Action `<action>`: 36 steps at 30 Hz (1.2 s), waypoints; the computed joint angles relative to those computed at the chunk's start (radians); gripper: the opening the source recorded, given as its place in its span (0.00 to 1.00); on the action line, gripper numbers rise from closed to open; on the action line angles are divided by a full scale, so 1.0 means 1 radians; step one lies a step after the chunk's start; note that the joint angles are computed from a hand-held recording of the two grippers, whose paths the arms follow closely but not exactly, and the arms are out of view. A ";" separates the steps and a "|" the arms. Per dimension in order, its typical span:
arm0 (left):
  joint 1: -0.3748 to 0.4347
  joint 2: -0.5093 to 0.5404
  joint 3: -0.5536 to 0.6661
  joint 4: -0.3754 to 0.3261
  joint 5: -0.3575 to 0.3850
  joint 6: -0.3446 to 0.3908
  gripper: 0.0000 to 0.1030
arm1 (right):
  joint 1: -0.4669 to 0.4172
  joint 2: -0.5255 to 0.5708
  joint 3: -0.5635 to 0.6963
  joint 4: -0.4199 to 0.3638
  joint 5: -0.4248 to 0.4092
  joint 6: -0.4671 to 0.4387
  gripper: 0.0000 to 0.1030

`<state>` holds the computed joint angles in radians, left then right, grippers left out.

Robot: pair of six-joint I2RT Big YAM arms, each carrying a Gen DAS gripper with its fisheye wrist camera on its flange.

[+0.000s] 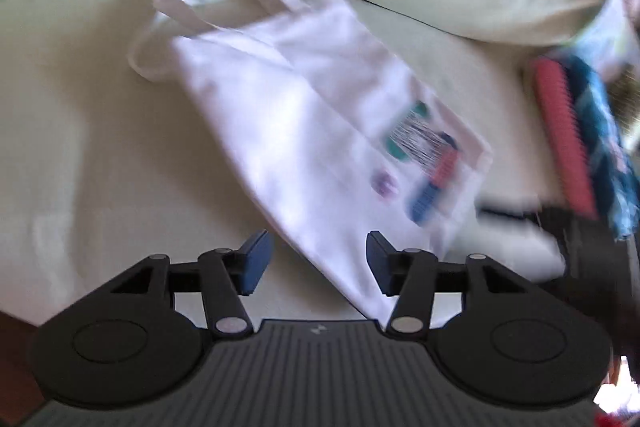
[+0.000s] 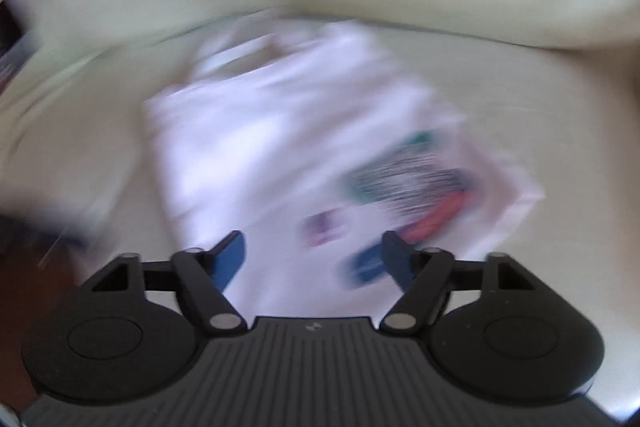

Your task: Fold shopping bag

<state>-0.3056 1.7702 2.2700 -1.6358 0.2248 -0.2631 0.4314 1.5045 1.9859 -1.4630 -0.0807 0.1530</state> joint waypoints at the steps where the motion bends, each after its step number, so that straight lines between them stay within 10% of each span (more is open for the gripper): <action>1: 0.027 0.018 -0.005 0.022 0.005 -0.024 0.55 | 0.040 -0.014 -0.056 0.027 0.060 -0.065 0.82; 5: 0.084 0.027 -0.098 0.113 0.070 -0.102 0.55 | 0.204 -0.033 -0.246 0.135 0.320 -0.323 0.69; 7: 0.089 0.028 -0.131 0.150 0.062 -0.098 0.55 | 0.189 -0.039 -0.274 0.144 0.303 -0.354 0.22; 9: 0.076 0.039 -0.139 0.175 0.034 -0.078 0.50 | 0.171 -0.045 -0.299 0.151 0.281 -0.380 0.10; 12: 0.059 0.030 -0.156 0.178 0.074 -0.068 0.30 | 0.132 -0.086 -0.301 0.145 0.326 -0.510 0.06; 16: 0.004 -0.035 -0.272 0.230 0.202 -0.135 0.35 | -0.005 -0.149 -0.315 0.192 0.398 -0.785 0.06; 21: -0.052 -0.114 -0.376 0.202 0.283 -0.166 0.36 | -0.107 -0.204 -0.360 0.071 0.400 -0.961 0.11; 24: -0.030 -0.167 -0.389 0.121 0.283 -0.154 0.37 | -0.103 -0.231 -0.388 -0.022 0.443 -0.915 0.13; 28: 0.033 -0.222 -0.400 0.128 0.217 -0.186 0.51 | -0.118 -0.195 -0.268 -0.083 0.325 -0.588 0.40; 31: 0.068 -0.231 -0.443 0.265 0.148 -0.275 0.51 | -0.155 -0.148 -0.199 0.008 0.152 -0.279 0.43; 36: 0.109 -0.218 -0.584 0.548 0.189 -0.517 0.53 | -0.153 -0.114 -0.310 0.230 0.085 -0.013 0.43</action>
